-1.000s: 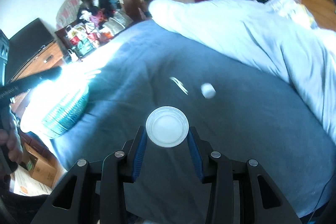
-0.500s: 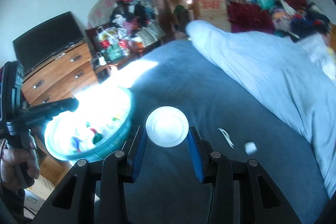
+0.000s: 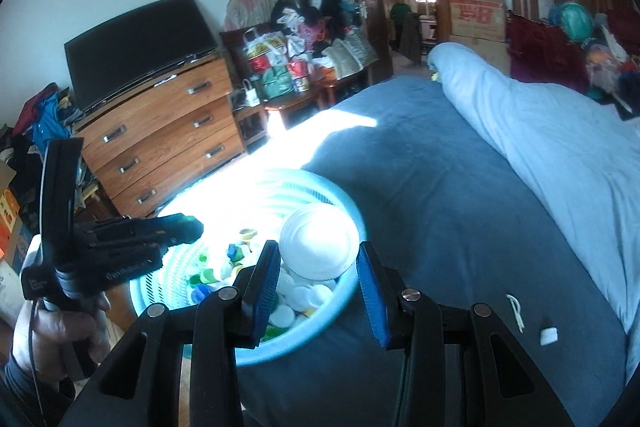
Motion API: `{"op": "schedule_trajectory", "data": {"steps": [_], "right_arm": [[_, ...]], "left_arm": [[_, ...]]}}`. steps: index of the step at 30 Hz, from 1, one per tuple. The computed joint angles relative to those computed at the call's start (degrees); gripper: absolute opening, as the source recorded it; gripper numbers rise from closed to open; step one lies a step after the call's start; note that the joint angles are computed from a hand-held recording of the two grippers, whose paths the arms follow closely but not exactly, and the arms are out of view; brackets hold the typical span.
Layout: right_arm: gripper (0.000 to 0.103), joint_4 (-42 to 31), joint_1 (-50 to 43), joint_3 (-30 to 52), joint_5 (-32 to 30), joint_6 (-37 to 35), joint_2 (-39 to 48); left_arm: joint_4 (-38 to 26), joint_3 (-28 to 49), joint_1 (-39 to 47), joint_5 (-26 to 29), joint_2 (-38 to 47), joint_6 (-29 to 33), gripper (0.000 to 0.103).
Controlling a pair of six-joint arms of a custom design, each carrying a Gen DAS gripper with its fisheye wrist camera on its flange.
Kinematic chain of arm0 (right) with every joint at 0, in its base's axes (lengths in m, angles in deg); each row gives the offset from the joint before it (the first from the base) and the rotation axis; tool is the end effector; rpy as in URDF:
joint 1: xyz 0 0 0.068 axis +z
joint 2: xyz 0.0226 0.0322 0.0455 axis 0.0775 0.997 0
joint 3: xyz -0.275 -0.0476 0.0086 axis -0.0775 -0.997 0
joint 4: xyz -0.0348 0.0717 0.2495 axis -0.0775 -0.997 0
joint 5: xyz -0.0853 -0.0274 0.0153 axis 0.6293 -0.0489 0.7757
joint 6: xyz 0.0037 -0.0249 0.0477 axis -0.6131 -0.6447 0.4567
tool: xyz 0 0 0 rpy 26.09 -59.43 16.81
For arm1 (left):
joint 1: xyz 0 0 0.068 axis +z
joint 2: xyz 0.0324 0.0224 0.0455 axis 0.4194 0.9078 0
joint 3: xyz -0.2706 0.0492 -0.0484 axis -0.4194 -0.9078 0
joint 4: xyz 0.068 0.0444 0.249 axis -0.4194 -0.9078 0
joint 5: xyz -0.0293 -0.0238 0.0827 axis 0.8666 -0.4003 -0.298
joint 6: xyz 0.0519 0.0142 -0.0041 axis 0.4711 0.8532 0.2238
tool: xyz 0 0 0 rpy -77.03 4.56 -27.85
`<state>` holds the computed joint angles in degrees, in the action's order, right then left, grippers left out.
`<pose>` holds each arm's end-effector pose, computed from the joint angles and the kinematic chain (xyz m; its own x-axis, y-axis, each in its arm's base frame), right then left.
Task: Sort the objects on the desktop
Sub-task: 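Carry the green cap and white cap over the blue basket, then open both tools to drop the caps into the basket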
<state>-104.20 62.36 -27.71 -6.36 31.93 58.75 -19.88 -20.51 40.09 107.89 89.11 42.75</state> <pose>0.1243 0.1576 0.3266 -0.6177 0.1047 -0.7794 -0.0248 0.9880 0.1523 0.2409 0.0466 0.1674 -0.6770 0.2521 -0.6915 0.4429 0.8899 -0.1092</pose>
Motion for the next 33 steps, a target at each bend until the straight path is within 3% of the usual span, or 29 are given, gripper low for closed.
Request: {"op": "schedule_trajectory", "data": {"steps": [5, 10, 33], "right_arm": [[0.044, 6.1, -5.9, 2.1, -8.5, -5.4, 6.2], [0.044, 9.5, -7.1, 1.5, -12.4, -6.4, 9.8], [0.044, 11.7, -7.5, 2.4, -14.1, -6.5, 14.7]], "left_arm": [[1.1, 1.6, 0.1, -3.5, 5.5, 1.6, 0.026], [1.5, 2.4, 1.3, -4.4, 8.8, 3.1, 0.026], [-0.2, 5.2, 3.1, -3.4, 11.1, 3.8, 0.026]]}}
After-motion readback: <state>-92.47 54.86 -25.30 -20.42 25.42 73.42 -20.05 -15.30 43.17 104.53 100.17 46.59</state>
